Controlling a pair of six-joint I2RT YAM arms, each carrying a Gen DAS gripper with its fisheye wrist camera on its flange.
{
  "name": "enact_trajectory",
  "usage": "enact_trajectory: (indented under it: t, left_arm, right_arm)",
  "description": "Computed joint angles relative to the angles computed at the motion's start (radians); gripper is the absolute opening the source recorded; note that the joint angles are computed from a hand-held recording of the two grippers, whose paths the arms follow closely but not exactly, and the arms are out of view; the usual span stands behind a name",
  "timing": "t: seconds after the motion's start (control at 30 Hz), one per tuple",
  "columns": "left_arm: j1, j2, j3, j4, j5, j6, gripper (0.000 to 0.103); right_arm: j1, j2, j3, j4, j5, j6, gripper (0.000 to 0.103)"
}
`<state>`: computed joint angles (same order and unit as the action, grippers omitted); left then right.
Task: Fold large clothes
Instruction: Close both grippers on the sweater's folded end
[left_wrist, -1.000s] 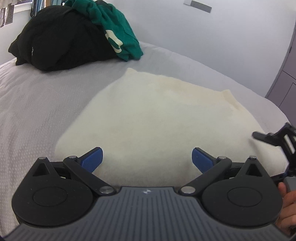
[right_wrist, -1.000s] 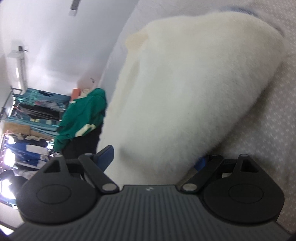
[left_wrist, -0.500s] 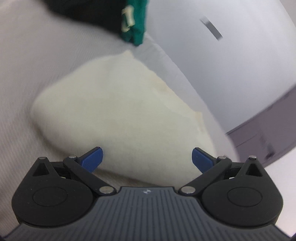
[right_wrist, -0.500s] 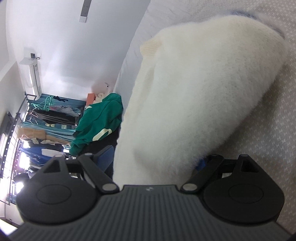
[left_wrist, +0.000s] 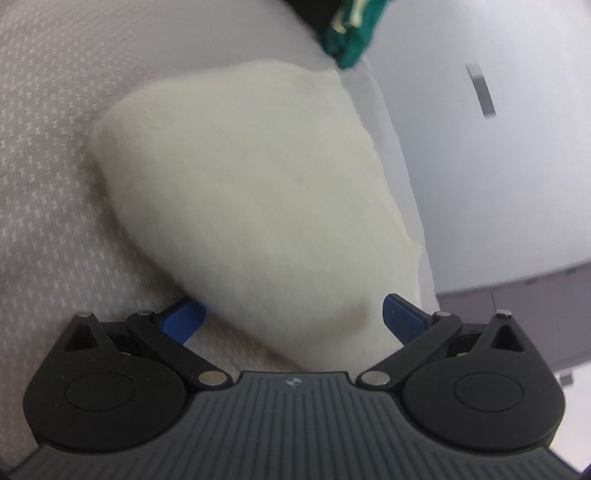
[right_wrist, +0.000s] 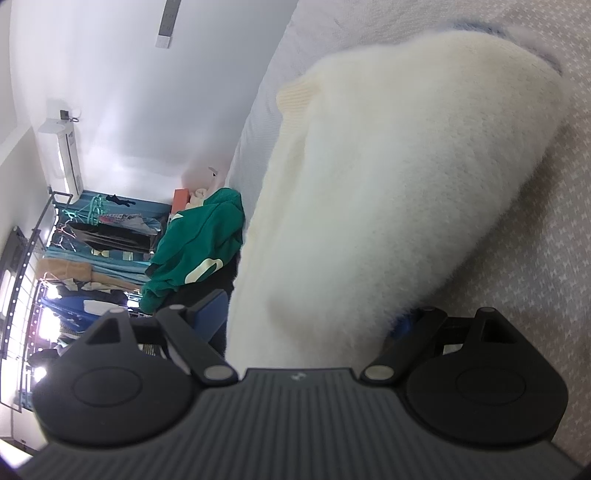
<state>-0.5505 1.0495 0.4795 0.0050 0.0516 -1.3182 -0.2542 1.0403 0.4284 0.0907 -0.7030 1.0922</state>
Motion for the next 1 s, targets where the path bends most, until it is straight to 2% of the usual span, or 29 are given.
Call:
enact_trajectory:
  t: [0.13,0.3,0.33,0.5,0.63,0.7,0.77,0.8,1.0]
  left_arm:
    - [0.044,-0.035,-0.014,0.023,-0.032,0.012,0.103]
    - [0.076,-0.099,-0.048,0.064,-0.022,0.010,0.103]
    - [0.066,-0.157,-0.067,0.030,-0.036,0.008,0.103]
    - [0.035,-0.181,-0.071,-0.009,-0.080,0.001,0.102]
    - [0.022,-0.145,-0.041,-0.075,-0.111,0.009,0.093]
    - [0.031,-0.141,-0.044,-0.093,-0.115,-0.012,0.088]
    - [0.032,-0.156,-0.058,-0.096,-0.129,-0.033,0.083]
    - [0.031,-0.158,-0.057,-0.101,-0.141,-0.033,0.082]
    - [0.034,-0.103,0.015,-0.163,-0.193,0.045,0.057]
  right_arm:
    - [-0.009,-0.001,-0.015,0.017,-0.005,0.017,0.090]
    - [-0.032,-0.022,-0.033,0.000,-0.003,0.037,0.089]
    - [-0.036,-0.030,-0.032,-0.012,0.000,0.037,0.089]
    - [-0.071,-0.087,-0.044,-0.081,0.026,0.033,0.089]
    - [-0.096,-0.135,-0.048,-0.146,0.061,0.019,0.088]
    - [-0.097,-0.155,-0.045,-0.177,0.095,0.006,0.080]
    - [-0.100,-0.158,-0.042,-0.189,0.112,0.003,0.078]
    - [-0.100,-0.154,-0.041,-0.190,0.120,-0.002,0.073]
    - [-0.044,-0.100,0.022,-0.237,0.224,-0.081,0.047]
